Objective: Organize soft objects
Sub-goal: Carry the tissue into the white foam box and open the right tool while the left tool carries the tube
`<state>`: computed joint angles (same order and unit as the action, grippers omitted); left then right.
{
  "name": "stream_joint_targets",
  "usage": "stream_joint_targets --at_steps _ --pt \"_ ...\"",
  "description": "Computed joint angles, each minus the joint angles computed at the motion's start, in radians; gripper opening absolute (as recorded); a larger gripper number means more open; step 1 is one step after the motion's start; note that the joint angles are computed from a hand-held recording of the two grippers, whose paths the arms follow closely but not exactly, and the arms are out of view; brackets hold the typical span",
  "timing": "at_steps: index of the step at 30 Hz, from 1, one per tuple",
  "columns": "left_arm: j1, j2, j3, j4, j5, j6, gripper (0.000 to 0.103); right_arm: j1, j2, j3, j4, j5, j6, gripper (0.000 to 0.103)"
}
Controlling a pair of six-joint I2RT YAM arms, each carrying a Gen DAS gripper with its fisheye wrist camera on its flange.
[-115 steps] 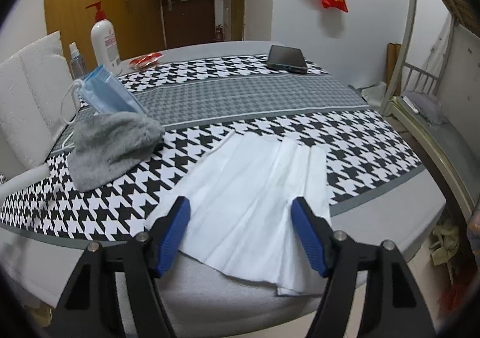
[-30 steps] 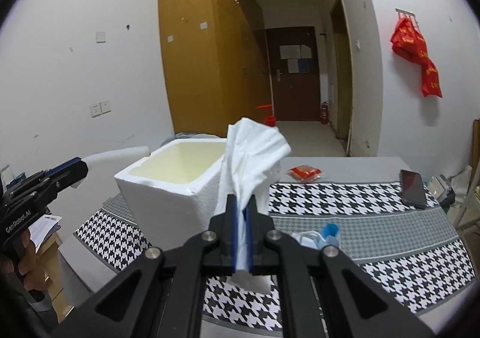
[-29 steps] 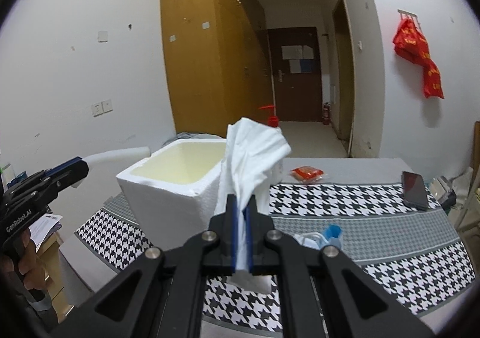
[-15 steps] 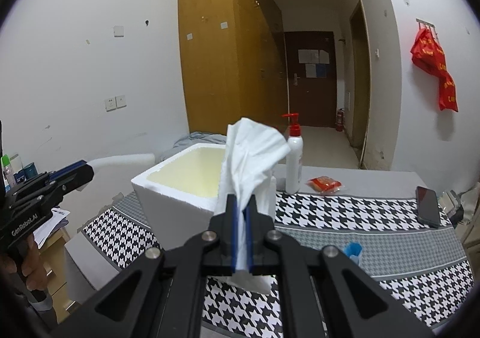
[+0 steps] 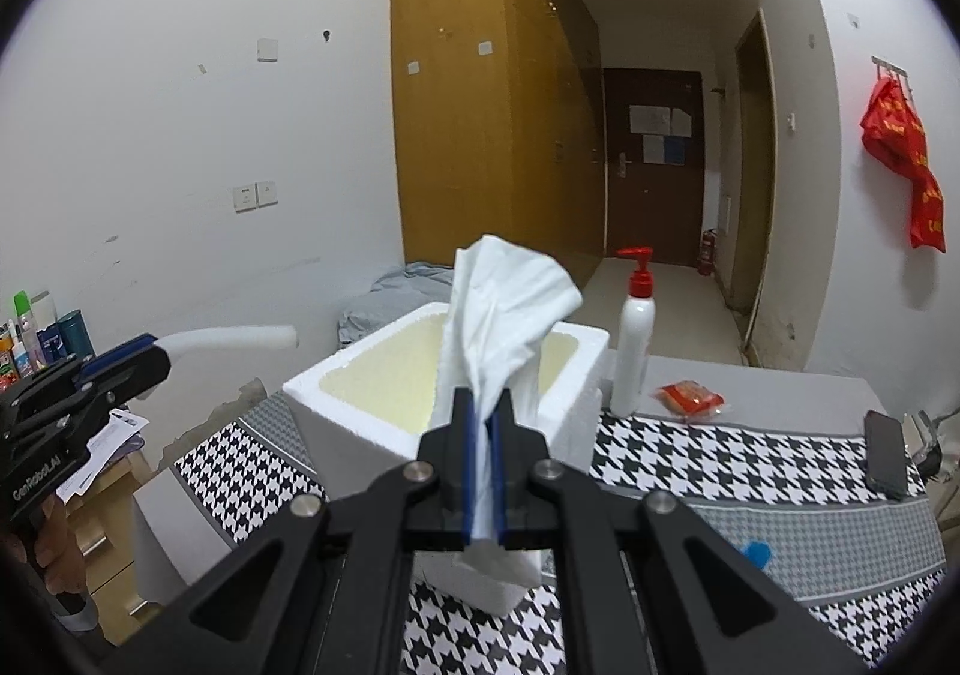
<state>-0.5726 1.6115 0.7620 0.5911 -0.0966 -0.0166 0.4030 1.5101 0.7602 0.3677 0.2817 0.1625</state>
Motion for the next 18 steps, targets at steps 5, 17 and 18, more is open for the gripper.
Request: stream_joint_targets --at_steps 5,17,18 --pt "0.017 0.014 0.003 -0.003 -0.012 -0.017 0.019 -0.01 0.05 0.054 -0.014 -0.029 -0.01 0.007" --pt "0.042 0.05 0.025 -0.022 -0.045 -0.037 0.019 -0.029 0.15 0.165 -0.04 -0.081 -0.017 0.007" --pt "0.044 0.053 0.027 -0.022 -0.046 -0.038 0.019 -0.032 0.163 0.181 -0.048 -0.087 -0.015 0.007"
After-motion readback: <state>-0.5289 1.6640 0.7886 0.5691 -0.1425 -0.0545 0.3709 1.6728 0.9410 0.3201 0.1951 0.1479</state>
